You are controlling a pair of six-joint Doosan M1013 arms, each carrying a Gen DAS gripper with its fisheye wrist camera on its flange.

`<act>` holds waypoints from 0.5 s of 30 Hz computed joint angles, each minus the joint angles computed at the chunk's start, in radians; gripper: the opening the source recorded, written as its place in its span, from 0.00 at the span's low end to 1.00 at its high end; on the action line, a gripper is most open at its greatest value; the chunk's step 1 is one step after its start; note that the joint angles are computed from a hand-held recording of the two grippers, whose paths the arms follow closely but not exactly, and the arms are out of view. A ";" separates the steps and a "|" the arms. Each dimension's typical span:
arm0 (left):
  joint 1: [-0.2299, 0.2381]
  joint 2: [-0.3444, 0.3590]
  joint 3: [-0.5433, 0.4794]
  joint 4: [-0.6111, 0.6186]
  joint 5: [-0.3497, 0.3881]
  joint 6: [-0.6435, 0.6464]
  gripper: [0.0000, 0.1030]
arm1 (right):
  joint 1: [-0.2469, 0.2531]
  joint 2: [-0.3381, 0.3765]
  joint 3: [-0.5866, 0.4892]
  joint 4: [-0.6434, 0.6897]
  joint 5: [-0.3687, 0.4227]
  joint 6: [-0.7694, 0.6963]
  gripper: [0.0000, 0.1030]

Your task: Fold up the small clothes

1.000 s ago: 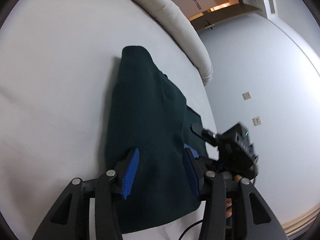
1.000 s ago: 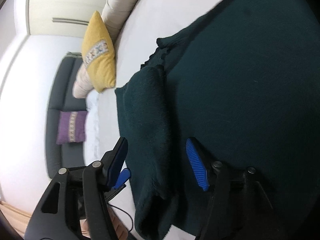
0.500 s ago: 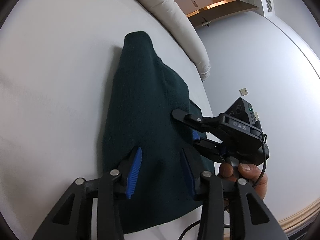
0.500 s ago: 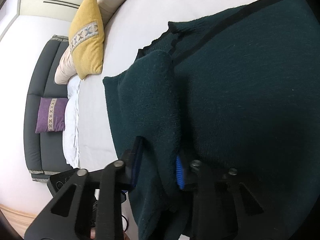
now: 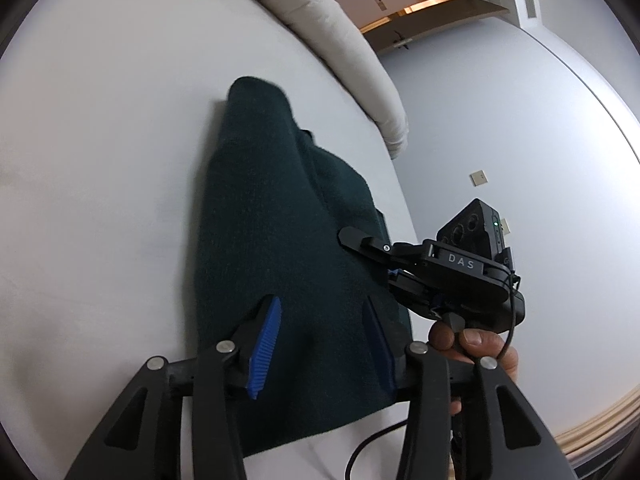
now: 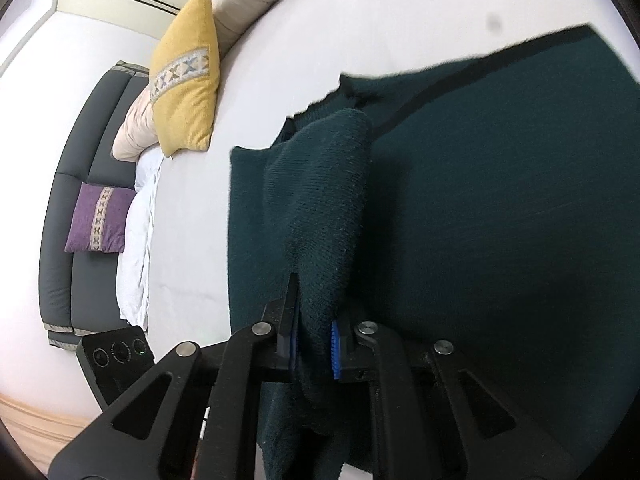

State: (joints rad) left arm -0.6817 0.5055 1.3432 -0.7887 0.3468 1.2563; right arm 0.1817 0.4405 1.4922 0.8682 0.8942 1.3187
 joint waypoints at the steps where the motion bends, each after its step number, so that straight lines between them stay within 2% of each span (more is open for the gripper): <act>1: -0.003 0.002 -0.010 0.013 0.004 0.000 0.49 | -0.008 -0.009 0.005 -0.002 -0.001 -0.005 0.09; 6: -0.012 0.024 -0.068 0.137 0.048 -0.071 0.57 | -0.058 -0.049 0.037 -0.014 -0.002 -0.006 0.09; 10: -0.018 0.054 -0.120 0.170 0.089 -0.095 0.58 | -0.086 -0.058 0.053 -0.020 0.002 -0.010 0.09; 15: -0.035 0.092 -0.220 0.343 0.166 -0.161 0.58 | -0.127 -0.077 0.072 -0.031 -0.001 -0.017 0.09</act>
